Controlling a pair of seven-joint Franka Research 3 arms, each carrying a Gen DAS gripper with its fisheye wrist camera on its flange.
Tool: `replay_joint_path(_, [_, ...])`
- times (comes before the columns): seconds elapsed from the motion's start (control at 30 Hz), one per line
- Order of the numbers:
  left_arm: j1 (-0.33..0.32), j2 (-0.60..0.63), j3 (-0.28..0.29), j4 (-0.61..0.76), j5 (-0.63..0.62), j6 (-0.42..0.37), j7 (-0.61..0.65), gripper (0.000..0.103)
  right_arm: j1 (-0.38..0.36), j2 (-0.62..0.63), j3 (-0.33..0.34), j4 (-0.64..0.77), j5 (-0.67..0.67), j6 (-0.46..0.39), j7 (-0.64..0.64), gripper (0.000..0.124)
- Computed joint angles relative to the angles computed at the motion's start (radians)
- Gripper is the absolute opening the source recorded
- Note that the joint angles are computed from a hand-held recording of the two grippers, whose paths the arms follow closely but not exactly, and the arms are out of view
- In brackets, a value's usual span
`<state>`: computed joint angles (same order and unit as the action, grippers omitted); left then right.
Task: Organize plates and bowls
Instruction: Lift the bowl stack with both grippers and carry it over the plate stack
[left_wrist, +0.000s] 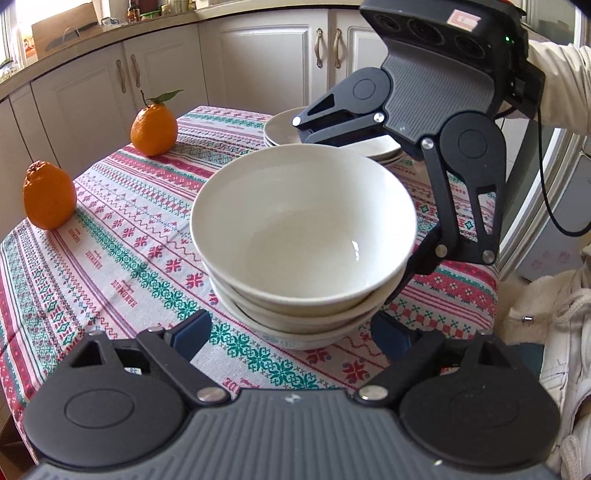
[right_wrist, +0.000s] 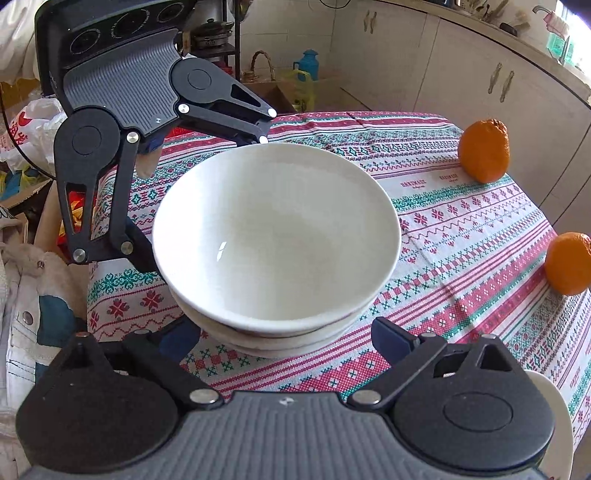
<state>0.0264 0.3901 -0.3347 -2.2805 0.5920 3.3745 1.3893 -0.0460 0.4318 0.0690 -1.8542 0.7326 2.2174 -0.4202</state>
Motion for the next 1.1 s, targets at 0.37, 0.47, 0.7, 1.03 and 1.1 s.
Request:
replay_joint_path(0.37, [0.169, 0.046, -0.166, 0.026, 0.064, -0.039, 0.021, 0.086, -0.004, 0.014, -0.004, 0.040, -0.033, -0.067, 0.007, 0.091])
replay_joint_path(0.47, [0.162, 0.043, -0.162, 0.026, 0.058, -0.041, 0.035, 0.085, -0.005, 0.012, -0.005, 0.038, -0.034, -0.070, 0.004, 0.090])
replay_joint_path(0.7, [0.159, 0.033, -0.165, 0.021, 0.036, -0.054, 0.059, 0.084, -0.005, 0.014, -0.005, 0.042, -0.035, -0.072, -0.001, 0.090])
replay_joint_path(1.03, [0.185, 0.049, -0.188, 0.026, 0.032, -0.046, 0.082, 0.085, -0.007, 0.014, -0.005, 0.043, -0.031, -0.078, -0.001, 0.090])
replay_joint_path(1.1, [0.174, 0.043, -0.177, 0.022, 0.029, -0.043, 0.080, 0.085, -0.006, 0.011, -0.006, 0.039, -0.030, -0.078, 0.003, 0.090])
